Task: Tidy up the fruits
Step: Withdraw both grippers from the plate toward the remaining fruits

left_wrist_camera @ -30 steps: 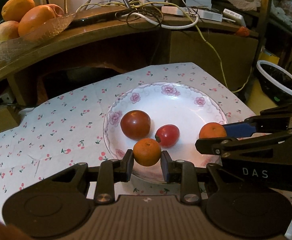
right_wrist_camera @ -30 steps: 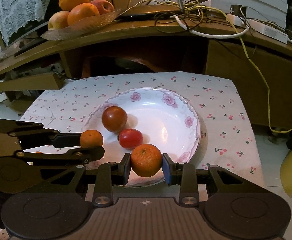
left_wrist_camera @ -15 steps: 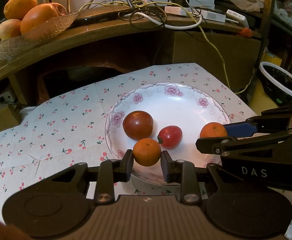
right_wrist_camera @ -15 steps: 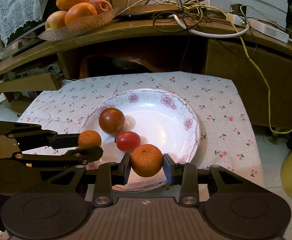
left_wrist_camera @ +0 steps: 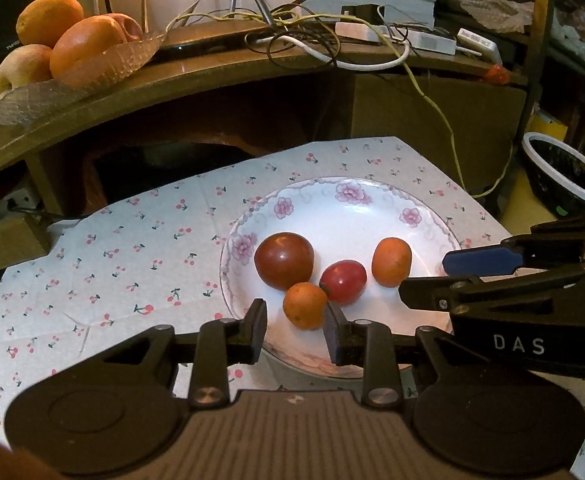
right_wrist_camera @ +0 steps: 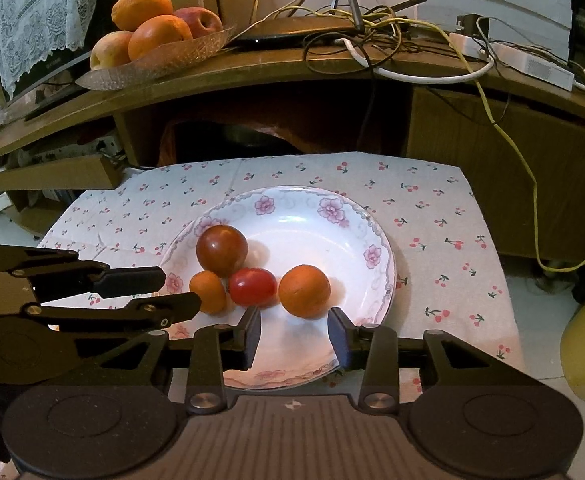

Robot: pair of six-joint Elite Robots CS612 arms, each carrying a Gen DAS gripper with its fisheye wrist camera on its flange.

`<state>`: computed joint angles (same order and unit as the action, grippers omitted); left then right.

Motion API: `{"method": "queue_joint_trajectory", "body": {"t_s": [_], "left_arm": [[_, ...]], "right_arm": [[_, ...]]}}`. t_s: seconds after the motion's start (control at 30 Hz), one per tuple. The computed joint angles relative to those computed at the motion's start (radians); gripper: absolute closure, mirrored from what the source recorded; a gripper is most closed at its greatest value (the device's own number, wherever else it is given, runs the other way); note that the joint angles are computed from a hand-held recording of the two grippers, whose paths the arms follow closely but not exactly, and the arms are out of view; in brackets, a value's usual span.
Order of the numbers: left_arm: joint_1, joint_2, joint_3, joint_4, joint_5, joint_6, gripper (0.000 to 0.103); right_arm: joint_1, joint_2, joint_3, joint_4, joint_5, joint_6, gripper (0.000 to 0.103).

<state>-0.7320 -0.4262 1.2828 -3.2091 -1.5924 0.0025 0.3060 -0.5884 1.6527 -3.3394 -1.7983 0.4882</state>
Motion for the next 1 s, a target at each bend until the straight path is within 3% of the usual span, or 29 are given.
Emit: {"method": "queue_joint_trajectory", "body": {"t_s": [1.0], "left_arm": [[0.015,-0.043,0.086,-0.064,0.007,0.024,0.061]], "right_arm": [[0.013,-0.006,0.004,-0.019,0.022,-0.046,0.061]]}}
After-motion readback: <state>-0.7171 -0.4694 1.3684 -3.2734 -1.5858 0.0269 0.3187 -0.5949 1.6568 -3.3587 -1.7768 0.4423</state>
